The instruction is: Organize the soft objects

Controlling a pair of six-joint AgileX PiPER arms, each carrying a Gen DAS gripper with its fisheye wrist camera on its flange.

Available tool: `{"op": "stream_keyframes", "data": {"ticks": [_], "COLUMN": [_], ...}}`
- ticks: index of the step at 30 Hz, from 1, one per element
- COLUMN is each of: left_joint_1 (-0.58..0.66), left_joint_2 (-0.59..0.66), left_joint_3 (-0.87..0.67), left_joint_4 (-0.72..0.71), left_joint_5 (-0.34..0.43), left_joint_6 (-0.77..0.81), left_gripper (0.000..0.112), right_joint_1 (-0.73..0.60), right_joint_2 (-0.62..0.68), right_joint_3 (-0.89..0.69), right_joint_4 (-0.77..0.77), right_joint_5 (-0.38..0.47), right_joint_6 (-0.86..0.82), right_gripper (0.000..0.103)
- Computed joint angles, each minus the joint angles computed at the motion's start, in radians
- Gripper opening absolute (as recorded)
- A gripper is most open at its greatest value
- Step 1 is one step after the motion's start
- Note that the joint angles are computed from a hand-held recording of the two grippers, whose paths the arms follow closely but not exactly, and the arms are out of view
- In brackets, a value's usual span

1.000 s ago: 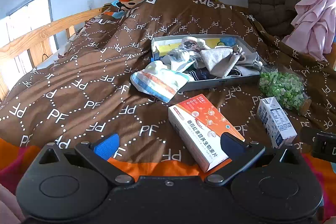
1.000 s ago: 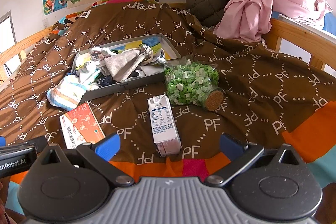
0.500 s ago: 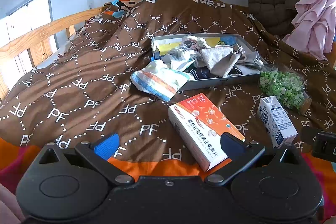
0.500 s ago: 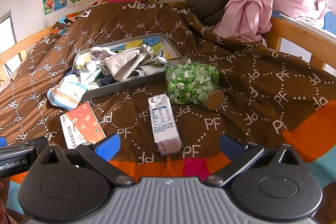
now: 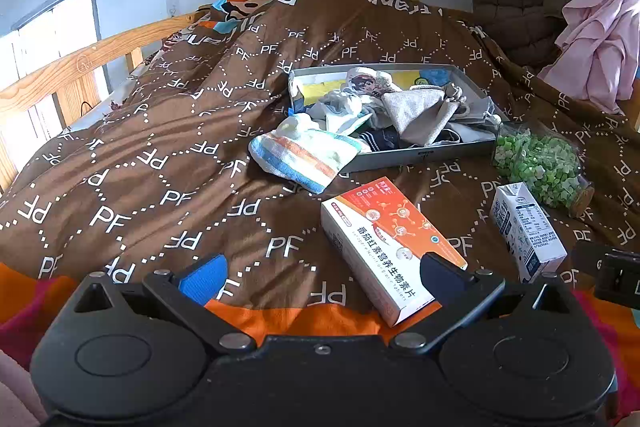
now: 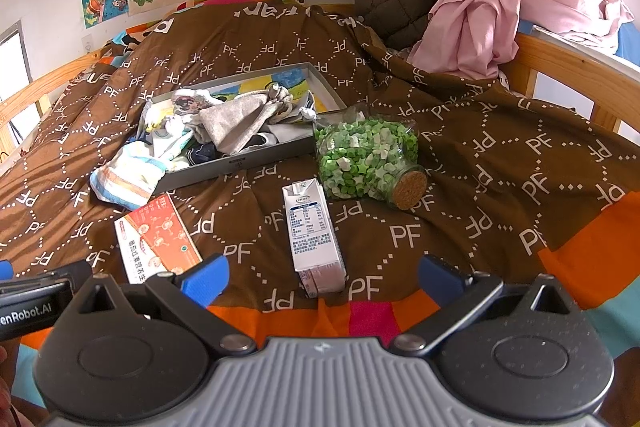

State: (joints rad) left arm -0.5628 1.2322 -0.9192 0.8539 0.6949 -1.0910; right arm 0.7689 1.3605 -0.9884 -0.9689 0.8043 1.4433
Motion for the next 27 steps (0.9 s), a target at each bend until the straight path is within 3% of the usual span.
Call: {"op": "stream_keyframes", "data": {"ticks": [27], "left_joint_1": [0.0], "left_joint_2": [-0.014], "left_joint_3": [0.005], "left_joint_4": [-0.037], "left_joint_5": [-0.015], "left_joint_6": [0.055], "left_gripper": [0.102], "right_joint_1": [-0.007], "right_joint_2": [0.0], "right_joint_3": [-0.002], "right_joint_4": [0.005], "right_joint_5": [-0.004], "right_joint_6": [-0.008], "right_gripper": [0.103]}}
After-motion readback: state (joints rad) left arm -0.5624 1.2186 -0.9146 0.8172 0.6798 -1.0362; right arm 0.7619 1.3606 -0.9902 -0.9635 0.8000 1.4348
